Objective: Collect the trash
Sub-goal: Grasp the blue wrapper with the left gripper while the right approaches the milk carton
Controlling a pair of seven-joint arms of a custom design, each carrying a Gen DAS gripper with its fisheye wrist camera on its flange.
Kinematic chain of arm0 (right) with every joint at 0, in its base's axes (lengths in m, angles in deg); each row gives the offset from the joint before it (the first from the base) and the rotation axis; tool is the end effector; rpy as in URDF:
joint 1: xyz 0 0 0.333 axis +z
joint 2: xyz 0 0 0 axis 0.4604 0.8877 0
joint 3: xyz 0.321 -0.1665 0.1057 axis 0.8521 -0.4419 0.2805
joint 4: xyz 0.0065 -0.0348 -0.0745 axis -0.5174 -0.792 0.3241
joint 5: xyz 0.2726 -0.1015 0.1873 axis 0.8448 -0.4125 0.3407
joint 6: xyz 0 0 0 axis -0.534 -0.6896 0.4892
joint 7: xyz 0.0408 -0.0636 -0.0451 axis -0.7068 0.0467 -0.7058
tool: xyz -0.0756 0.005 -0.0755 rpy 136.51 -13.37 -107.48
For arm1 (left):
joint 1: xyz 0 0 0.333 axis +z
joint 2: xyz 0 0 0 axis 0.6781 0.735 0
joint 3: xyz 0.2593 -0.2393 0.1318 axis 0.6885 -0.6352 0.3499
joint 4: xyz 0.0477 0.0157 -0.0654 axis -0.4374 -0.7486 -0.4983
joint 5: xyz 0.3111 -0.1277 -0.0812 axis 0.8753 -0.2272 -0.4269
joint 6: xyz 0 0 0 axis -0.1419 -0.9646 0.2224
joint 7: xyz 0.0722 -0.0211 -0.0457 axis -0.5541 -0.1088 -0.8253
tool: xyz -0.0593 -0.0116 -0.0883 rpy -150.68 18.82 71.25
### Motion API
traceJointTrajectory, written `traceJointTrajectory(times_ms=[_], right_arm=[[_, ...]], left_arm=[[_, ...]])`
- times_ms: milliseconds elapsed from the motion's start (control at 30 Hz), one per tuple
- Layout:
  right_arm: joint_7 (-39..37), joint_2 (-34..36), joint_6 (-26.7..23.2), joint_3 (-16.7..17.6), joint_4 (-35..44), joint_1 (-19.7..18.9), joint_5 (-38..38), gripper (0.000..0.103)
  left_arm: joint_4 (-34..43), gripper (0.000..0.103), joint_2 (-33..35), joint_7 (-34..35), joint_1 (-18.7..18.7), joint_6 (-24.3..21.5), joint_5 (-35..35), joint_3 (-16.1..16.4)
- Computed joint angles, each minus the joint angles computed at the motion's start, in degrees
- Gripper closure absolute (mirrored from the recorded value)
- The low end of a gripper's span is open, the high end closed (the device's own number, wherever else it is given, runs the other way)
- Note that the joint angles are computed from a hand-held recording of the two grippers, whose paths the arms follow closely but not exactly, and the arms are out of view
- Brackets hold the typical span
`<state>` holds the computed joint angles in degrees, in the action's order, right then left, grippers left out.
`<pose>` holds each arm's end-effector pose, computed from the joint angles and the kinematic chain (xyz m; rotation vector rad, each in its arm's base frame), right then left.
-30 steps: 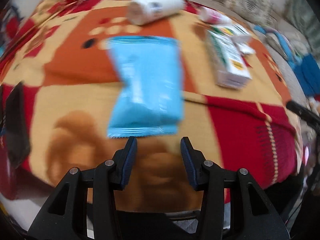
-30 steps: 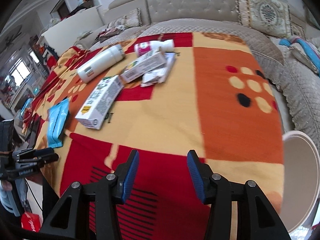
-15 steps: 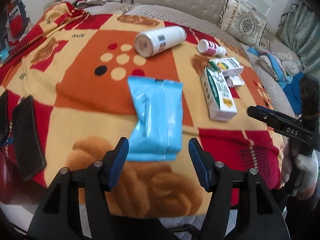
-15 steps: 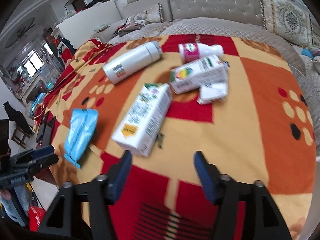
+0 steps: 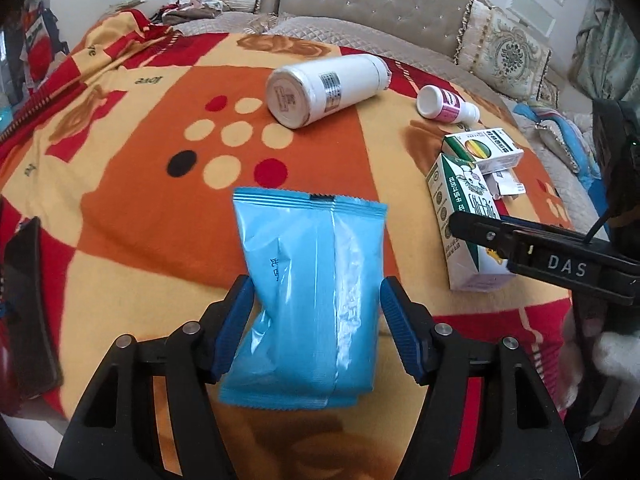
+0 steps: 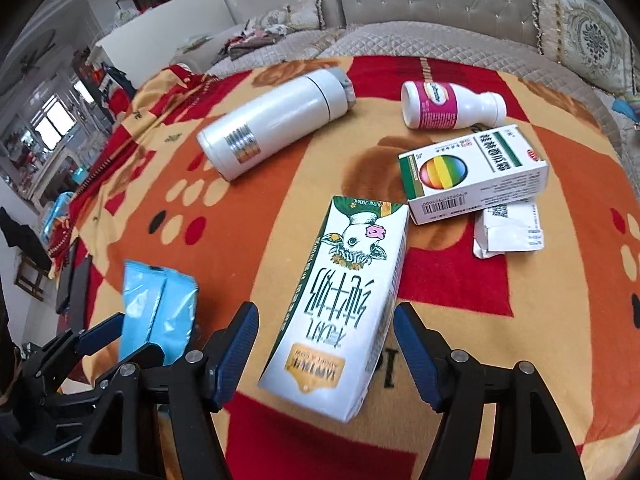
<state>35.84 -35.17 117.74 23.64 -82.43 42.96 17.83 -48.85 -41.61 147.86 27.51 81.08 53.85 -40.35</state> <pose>0.7291 0.2376 0.4523 -1.8644 1.8007 -0.2213 0.6400 -0.2634 0.4394 -1.8628 2.0753 -0.8136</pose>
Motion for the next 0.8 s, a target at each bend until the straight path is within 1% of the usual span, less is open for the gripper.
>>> traceJointTrajectory(times_ms=[67, 133, 200, 367, 500, 533, 633, 733, 800], right_arm=[[0.6, 0.7, -0.6, -0.3, 1.0, 0.2, -0.1, 0.035], [1.0, 1.3, -1.0, -0.6, 1.7, 0.3, -0.3, 0.035], [1.2, 1.8, -1.5, -0.6, 2.5, 0.3, -0.5, 0.034], [1.6, 3.3, -3.7, -1.1, 4.6, 0.6, -1.4, 0.033], [0.7, 3.0, -1.5, -0.9, 3.3, 0.5, -1.8, 0.034], [0.5, 2.8, -1.2, -0.9, 3.0, 0.5, -1.9, 0.039], [-1.1, 1.8, 0.3, -0.2, 1.0, 0.0, -1.7, 0.04], [-2.6, -0.6, 4.4, 0.4, -3.6, -0.4, -1.1, 0.042], [-3.5, -2.6, 6.7, 0.6, -6.8, -0.6, -0.8, 0.044]], left_arm=[[1.2, 0.038, 1.0, -0.1, -0.5, -0.6, 0.3, 0.3], [2.5, 0.039, 2.1, 1.1, 0.7, -1.6, -1.0, -1.3], [3.1, 0.038, 2.8, 1.7, 0.9, -2.2, -1.6, -1.6], [2.7, 0.038, 2.9, 2.2, 0.9, -1.3, -2.3, -1.7], [2.2, 0.038, 2.7, 2.2, 0.2, -0.7, -1.7, -0.8], [2.1, 0.038, 2.7, 2.1, -0.2, -0.6, -1.3, -0.4], [2.2, 0.036, 2.7, 2.1, -0.5, -1.0, -0.7, -0.1], [2.1, 0.036, 2.7, 1.8, -1.0, -1.2, 0.1, 0.5], [2.1, 0.037, 2.5, 0.9, -1.9, -1.7, 1.0, 1.4]])
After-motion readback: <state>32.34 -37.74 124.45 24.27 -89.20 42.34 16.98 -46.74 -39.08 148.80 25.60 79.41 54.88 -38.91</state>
